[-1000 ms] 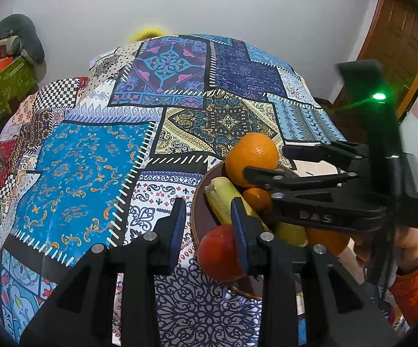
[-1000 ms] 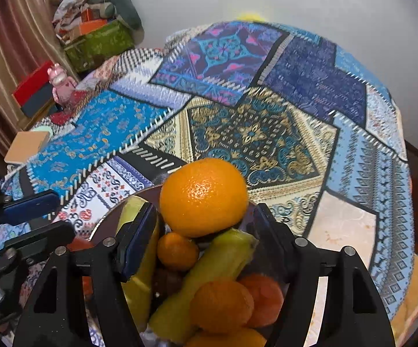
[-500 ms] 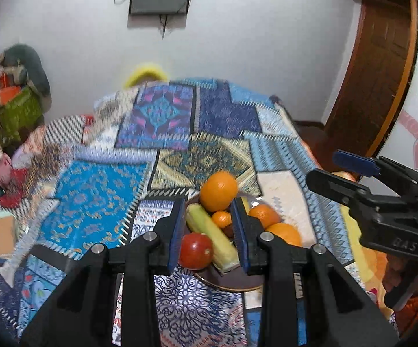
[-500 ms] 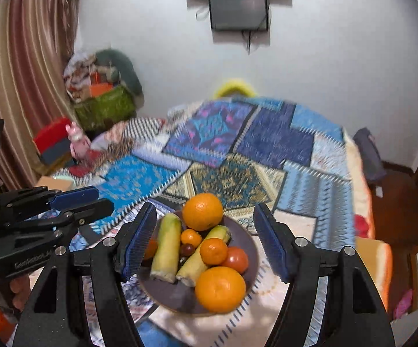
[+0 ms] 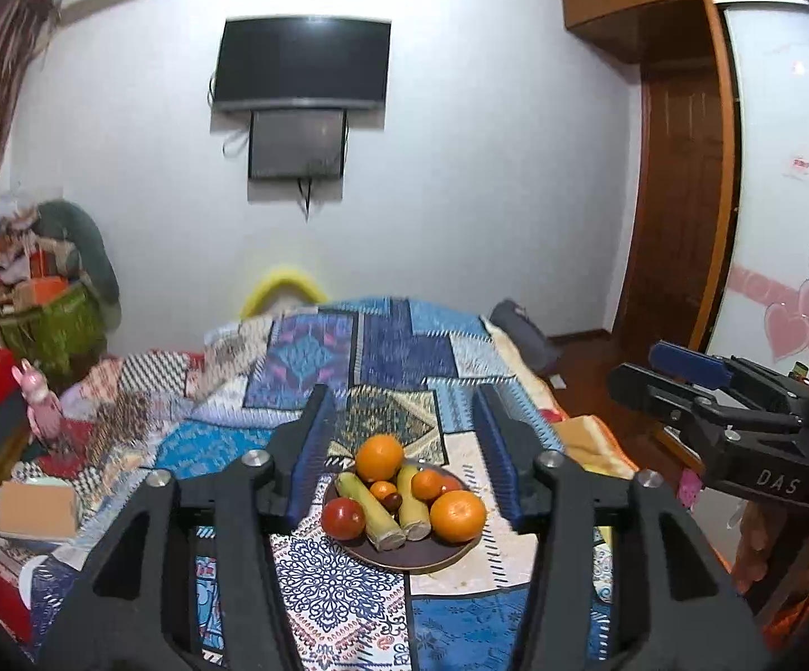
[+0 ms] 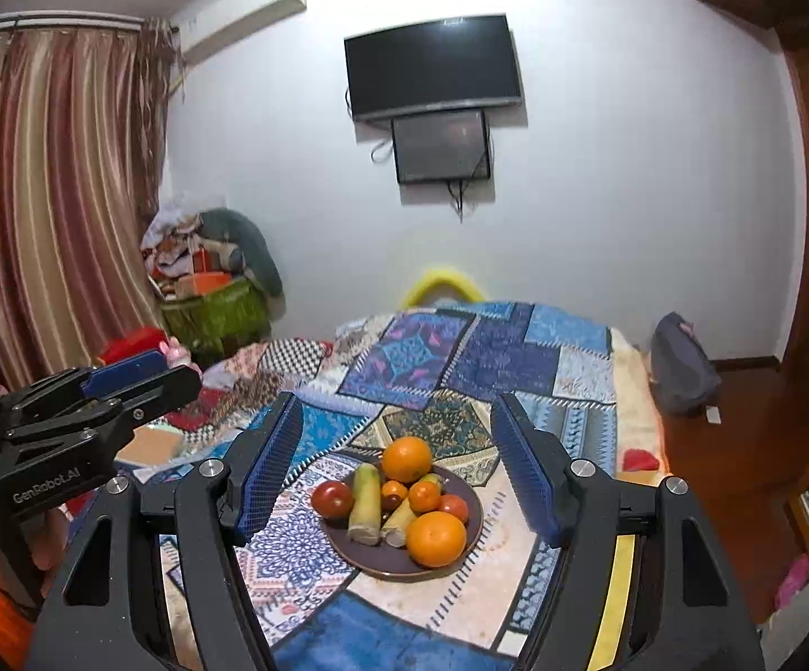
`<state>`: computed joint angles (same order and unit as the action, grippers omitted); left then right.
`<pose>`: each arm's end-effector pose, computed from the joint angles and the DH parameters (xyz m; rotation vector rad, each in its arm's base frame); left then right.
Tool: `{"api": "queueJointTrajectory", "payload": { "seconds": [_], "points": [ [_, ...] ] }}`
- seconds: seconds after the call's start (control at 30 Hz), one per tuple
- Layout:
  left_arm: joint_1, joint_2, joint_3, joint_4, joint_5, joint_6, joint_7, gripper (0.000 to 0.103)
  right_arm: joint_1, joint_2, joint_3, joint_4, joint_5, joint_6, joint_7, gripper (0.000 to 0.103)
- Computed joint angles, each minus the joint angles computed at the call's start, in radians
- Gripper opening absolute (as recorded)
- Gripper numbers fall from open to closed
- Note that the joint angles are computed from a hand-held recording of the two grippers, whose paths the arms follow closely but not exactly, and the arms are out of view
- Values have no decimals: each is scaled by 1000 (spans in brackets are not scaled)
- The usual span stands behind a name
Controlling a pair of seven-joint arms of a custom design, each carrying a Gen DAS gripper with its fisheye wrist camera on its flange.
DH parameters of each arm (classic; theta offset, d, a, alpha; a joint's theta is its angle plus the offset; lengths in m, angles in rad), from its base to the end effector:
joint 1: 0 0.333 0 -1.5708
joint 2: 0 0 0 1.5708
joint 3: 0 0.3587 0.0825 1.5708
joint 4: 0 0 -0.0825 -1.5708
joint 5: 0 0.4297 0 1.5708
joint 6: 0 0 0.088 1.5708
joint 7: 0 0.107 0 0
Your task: Organize fruits
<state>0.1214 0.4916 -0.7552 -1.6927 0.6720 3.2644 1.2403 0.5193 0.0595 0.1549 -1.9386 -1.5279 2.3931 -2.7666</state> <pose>0.6300 -0.3994 0.5399 -0.9211 2.0832 -1.4884 0.5177 0.4006 0.5259 -1.2755 1.6225 -1.0378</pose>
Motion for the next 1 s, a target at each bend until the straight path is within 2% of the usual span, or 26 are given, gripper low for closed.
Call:
{"api": "queueJointTrajectory", "payload": {
  "seconds": [0.1, 0.23, 0.33, 0.4, 0.53, 0.63, 0.73, 0.9, 1.0],
  "points": [
    [-23, -79, 66, -78, 6, 85, -54, 72, 19, -19, 17, -20, -22, -50, 22, 75],
    [-53, -135, 128, -132, 30, 136, -108, 80, 36, -25, 33, -31, -31, -107, 37, 85],
    [-116, -172, 212, -162, 18, 169, -132, 88, 48, -24, 42, -32, -33, -145, 39, 93],
    [-137, -188, 245, -179, 19, 191, -158, 95, 58, -21, 47, -31, -41, -188, 44, 103],
    [-239, -220, 364, -208, -29, 228, -152, 101, 75, -15, 51, -28, -44, -239, 35, 103],
    [-260, -233, 398, -217, -2, 244, -189, 101, 78, -16, 49, -32, -46, -244, 51, 103],
    [-327, -246, 470, -228, -36, 260, -169, 102, 79, -20, 49, -38, -54, -246, 66, 103],
    [-398, -255, 547, -236, -43, 280, -164, 103, 84, -28, 56, -47, -55, -263, 76, 103],
    [-412, -255, 562, -236, -39, 286, -170, 103, 86, -30, 59, -51, -58, -266, 82, 103]
  ]
}}
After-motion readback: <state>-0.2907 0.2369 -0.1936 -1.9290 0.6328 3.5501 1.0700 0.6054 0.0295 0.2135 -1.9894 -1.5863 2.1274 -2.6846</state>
